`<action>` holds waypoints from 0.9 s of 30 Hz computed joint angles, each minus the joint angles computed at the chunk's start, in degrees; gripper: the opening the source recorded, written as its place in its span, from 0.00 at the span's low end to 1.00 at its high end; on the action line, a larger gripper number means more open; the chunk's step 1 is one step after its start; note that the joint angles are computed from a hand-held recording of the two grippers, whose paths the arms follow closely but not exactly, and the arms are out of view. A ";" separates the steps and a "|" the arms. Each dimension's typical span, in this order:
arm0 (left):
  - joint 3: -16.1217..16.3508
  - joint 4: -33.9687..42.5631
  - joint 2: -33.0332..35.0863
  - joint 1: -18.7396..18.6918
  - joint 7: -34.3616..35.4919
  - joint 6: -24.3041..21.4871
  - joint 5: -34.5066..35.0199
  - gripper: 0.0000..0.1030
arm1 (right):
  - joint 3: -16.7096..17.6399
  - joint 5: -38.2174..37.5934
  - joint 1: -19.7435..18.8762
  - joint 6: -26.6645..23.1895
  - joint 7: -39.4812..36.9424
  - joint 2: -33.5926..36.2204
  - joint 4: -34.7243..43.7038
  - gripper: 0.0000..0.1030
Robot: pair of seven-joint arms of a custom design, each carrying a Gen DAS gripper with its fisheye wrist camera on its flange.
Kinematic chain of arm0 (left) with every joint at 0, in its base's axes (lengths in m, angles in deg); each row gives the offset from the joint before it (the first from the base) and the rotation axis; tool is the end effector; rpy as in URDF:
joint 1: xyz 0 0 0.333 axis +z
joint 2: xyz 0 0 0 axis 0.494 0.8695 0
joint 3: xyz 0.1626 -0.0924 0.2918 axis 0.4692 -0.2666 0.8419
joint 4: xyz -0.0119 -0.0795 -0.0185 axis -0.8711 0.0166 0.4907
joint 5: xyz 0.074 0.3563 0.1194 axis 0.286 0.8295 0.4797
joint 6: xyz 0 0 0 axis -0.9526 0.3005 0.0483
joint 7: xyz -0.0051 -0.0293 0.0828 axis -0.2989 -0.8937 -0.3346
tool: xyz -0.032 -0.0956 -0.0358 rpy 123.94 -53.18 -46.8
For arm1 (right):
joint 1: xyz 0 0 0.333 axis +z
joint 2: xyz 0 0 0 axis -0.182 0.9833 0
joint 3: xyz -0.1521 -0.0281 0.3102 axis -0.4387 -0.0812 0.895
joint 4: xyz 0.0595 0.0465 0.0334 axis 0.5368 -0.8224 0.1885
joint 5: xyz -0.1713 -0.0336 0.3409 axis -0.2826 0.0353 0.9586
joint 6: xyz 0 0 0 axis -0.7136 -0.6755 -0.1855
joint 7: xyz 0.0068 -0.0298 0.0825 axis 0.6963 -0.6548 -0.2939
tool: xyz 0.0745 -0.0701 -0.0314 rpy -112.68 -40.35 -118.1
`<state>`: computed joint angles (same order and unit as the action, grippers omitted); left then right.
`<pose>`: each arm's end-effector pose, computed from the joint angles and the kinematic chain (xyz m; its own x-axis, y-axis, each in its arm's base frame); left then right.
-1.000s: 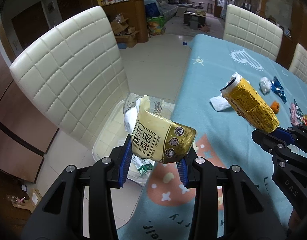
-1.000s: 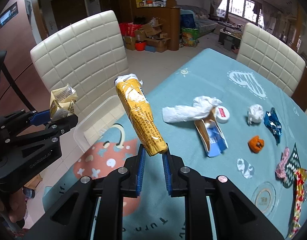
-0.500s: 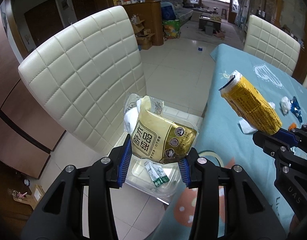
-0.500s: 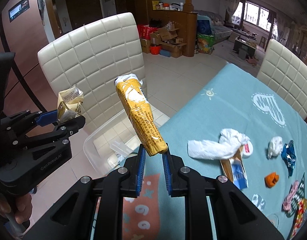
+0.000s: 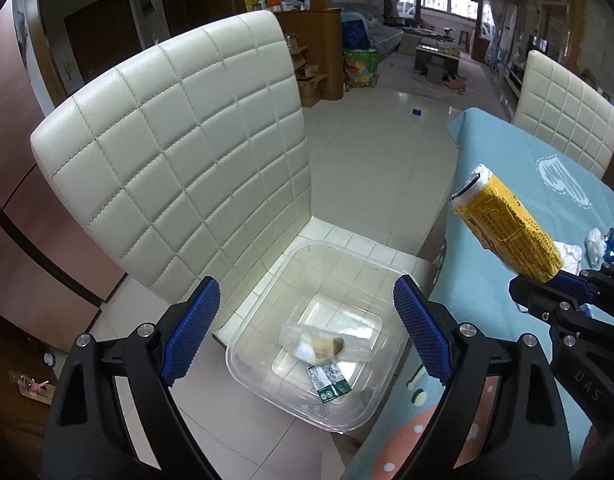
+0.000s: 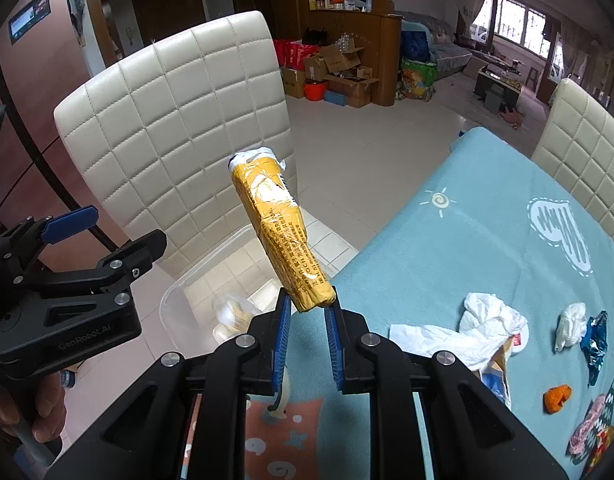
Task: Collect trash
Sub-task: 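Carry both wrappers to the clear bin and release them, then grasp the clear round lid with the right tool while the left tool grasps the white tissue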
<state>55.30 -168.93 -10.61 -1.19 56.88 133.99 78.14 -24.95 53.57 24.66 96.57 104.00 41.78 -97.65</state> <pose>0.5327 -0.4459 0.4506 -0.1415 -0.9863 -0.0851 -0.7598 0.1633 -0.6293 0.5240 0.3917 0.4521 0.1665 -0.9826 -0.0828 -0.8098 -0.0884 -0.5801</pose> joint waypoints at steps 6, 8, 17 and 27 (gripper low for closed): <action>0.24 -0.99 -0.12 0.67 -0.77 -1.16 -1.01 0.85 | 0.75 3.18 -0.44 -0.42 -5.06 2.42 2.41 0.22; 0.18 -1.37 -0.29 0.88 -1.01 -1.51 -1.27 0.85 | 0.34 3.30 0.14 -0.85 -6.09 2.91 3.04 0.38; -0.68 -2.99 -1.57 1.30 -1.89 -1.20 -1.81 0.85 | -1.89 -3.62 1.76 -0.07 0.56 0.88 1.00 0.65; -2.28 -1.31 -1.48 -0.94 1.30 0.66 -1.33 0.85 | 0.31 -10.65 -0.28 -3.83 12.74 -8.00 -8.22 0.65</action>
<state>53.02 -170.24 -12.09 -2.13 58.19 134.66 76.81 -24.64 42.93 24.39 92.75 116.74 33.78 -105.87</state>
